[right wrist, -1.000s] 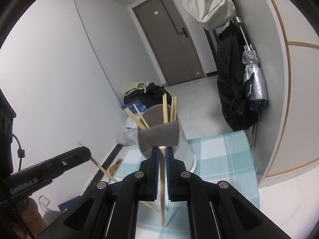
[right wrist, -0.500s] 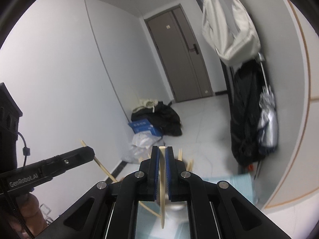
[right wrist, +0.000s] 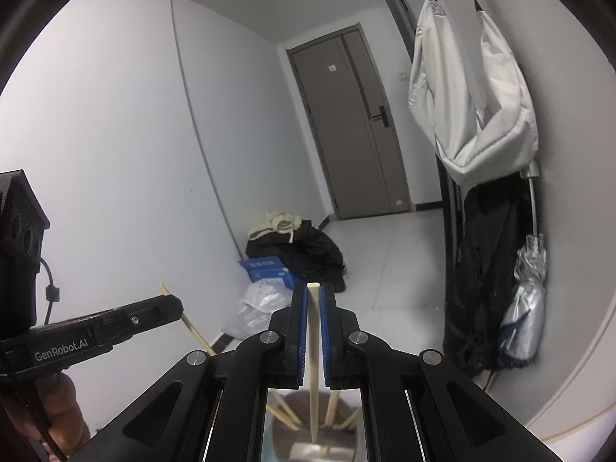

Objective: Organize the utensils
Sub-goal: 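Lower both held chopsticks into the white holder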

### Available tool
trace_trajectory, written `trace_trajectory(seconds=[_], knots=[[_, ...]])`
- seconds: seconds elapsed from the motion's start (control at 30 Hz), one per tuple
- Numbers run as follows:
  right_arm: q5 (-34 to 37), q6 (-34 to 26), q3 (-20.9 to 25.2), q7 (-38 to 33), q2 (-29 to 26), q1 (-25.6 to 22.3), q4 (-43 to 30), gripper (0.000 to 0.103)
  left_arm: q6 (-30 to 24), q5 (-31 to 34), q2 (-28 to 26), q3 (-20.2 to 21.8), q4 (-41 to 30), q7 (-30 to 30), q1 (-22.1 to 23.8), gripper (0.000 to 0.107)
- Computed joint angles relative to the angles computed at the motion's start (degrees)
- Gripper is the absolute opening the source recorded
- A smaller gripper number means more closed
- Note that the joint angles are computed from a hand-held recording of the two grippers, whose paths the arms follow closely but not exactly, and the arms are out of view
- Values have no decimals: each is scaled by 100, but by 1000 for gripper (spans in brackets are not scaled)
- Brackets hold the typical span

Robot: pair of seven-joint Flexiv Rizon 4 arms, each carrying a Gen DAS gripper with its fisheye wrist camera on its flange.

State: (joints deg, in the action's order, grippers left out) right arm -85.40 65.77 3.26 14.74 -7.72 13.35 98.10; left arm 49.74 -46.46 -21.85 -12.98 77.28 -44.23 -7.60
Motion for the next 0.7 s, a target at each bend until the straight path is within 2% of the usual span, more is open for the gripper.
trace_trajectory(seconds=[0.2,0.7], knots=[[-101,33,-132,-50,-221,-38,-146,6,-175,579,-402,93,-471,-434,-88,1],[-343,531,-258,441,-491,-189,29,6,-354,819,-729,-50,-558,-393,-21,1]])
